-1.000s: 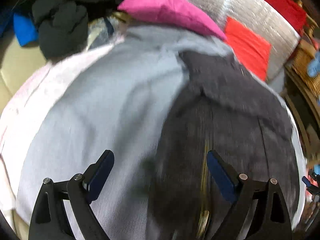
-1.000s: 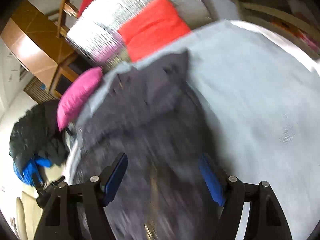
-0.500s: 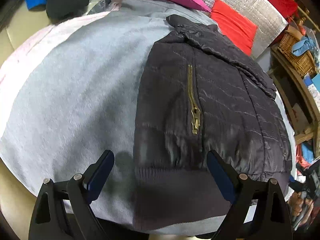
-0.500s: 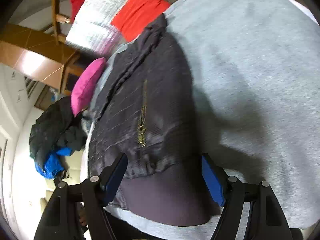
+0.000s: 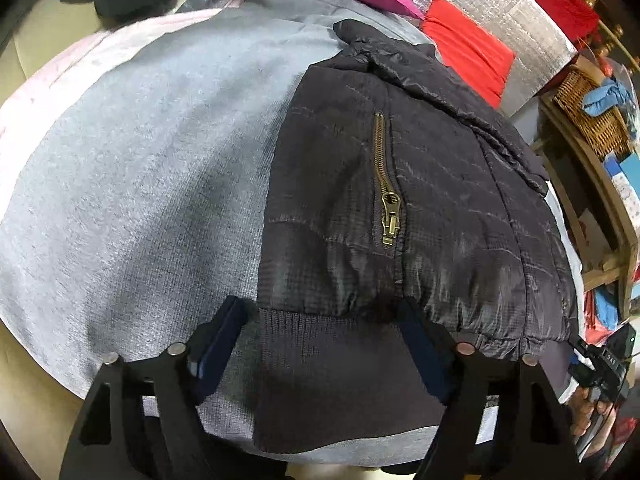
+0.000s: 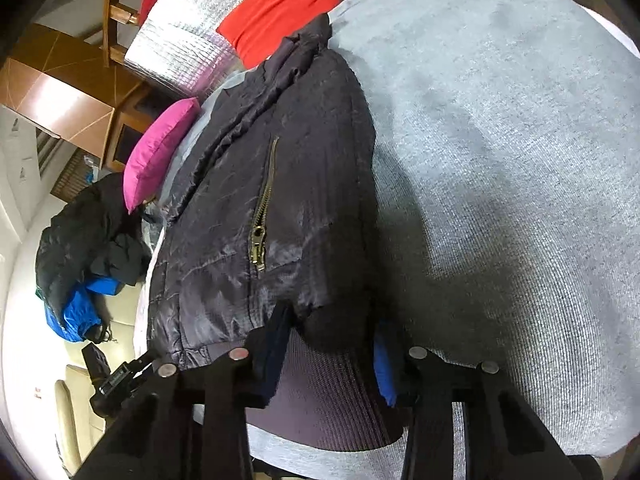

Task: Fold large clothes
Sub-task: 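Move both tools to the ribbed hem of the folded jacket, then grasp the ribbed hem with both tools and lift it toward the collar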

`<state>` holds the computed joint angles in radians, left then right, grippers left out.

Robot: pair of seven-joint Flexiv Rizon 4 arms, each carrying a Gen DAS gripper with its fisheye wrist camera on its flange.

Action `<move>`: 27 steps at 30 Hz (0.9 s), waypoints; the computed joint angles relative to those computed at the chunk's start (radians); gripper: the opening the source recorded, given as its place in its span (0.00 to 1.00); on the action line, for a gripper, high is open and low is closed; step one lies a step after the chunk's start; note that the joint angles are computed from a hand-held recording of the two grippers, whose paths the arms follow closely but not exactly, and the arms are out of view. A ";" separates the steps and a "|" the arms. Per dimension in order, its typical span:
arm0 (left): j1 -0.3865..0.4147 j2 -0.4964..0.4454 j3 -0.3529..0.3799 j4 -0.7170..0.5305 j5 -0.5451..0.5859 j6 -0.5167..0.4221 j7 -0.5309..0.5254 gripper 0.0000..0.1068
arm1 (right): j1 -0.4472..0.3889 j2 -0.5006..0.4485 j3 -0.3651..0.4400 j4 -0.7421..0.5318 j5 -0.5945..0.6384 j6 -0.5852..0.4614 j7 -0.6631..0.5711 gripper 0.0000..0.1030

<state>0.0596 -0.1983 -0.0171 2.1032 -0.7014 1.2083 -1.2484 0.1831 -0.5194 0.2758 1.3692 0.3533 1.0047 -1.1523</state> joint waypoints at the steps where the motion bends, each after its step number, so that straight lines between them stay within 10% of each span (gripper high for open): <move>1: -0.004 0.000 0.005 -0.002 0.019 0.001 -0.012 0.75 | -0.008 -0.001 0.010 0.000 0.016 0.005 -0.011 0.50; 6: -0.017 0.003 0.033 -0.010 0.150 0.013 -0.060 0.37 | 0.020 0.000 -0.012 -0.001 -0.037 -0.016 -0.035 0.50; 17: -0.001 0.004 0.025 -0.021 0.142 -0.022 -0.082 0.37 | 0.021 -0.003 -0.021 -0.017 -0.062 -0.065 0.004 0.29; 21: -0.006 -0.001 0.030 -0.033 0.175 -0.014 -0.104 0.16 | 0.008 0.000 -0.006 -0.021 -0.025 -0.074 -0.009 0.16; 27: 0.015 0.034 -0.003 0.012 0.037 -0.002 0.005 0.13 | -0.024 0.014 0.026 -0.014 0.064 -0.037 -0.054 0.11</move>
